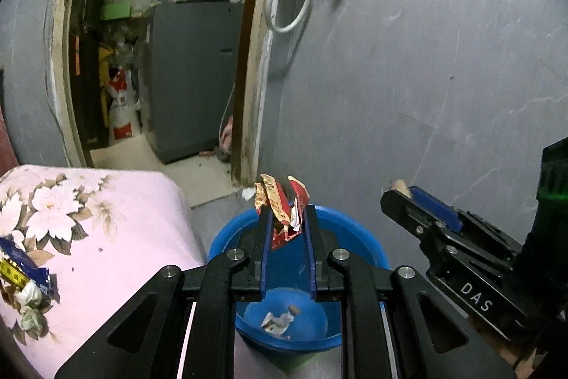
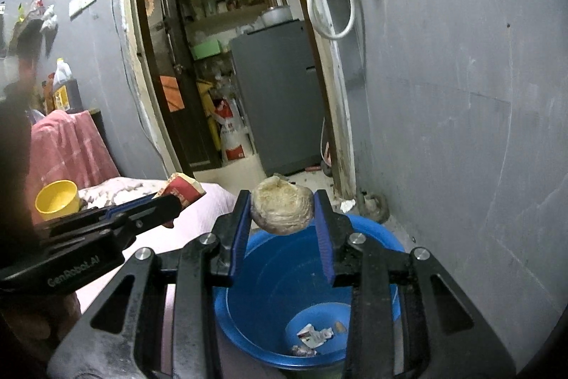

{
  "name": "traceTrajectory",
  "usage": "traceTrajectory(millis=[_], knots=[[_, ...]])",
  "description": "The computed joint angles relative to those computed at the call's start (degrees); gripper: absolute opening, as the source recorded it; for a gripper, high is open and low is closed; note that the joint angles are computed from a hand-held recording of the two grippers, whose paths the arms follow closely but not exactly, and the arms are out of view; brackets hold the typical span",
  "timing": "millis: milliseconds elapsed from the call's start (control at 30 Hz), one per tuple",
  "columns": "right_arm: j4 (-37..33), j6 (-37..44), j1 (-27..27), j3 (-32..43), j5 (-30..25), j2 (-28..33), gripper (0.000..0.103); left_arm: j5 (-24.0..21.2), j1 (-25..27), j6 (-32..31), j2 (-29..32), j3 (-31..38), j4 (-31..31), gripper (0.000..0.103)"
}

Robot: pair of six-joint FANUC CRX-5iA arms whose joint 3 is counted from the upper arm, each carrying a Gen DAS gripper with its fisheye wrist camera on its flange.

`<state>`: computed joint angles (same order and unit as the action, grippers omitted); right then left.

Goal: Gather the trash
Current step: 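Open both tools to drop the held pieces into the blue basin, then move both open tools back over the trash pile on the table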

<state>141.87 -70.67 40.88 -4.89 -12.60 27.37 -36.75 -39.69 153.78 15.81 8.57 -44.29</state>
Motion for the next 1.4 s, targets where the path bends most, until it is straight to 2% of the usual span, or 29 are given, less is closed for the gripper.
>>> traceTrajectory(millis=[167,367,733,933,1100,1400], knots=[[-5.1,4.0,0.4,-0.2,0.7,0.7,0.043,0.7,2.8,-3.7,1.3,-0.2,6.8,0.023],[-7.2,5.0,0.3,-0.7,0.8,0.8,0.048,0.7,3.3,-3.8,1.2,-0.7,7.4,0.032],[-7.2,5.1,0.4,-0.8,0.4,0.4,0.05,-0.5,2.8,-3.4,0.4,-0.9,7.3,0.034],[-8.6,6.4,1.2,-1.6,-0.8,-0.6,0.05,-0.8,2.0,-1.1,-1.3,-1.9,5.2,0.035],[-10.8,9.1,2.7,-2.3,-2.6,-1.6,0.051,-1.9,0.7,3.4,-4.2,-3.5,1.1,0.036],[-12.7,11.5,6.4,-2.0,-6.6,-2.8,0.069,-8.1,-3.2,14.4,-11.8,-7.8,-9.1,0.048]])
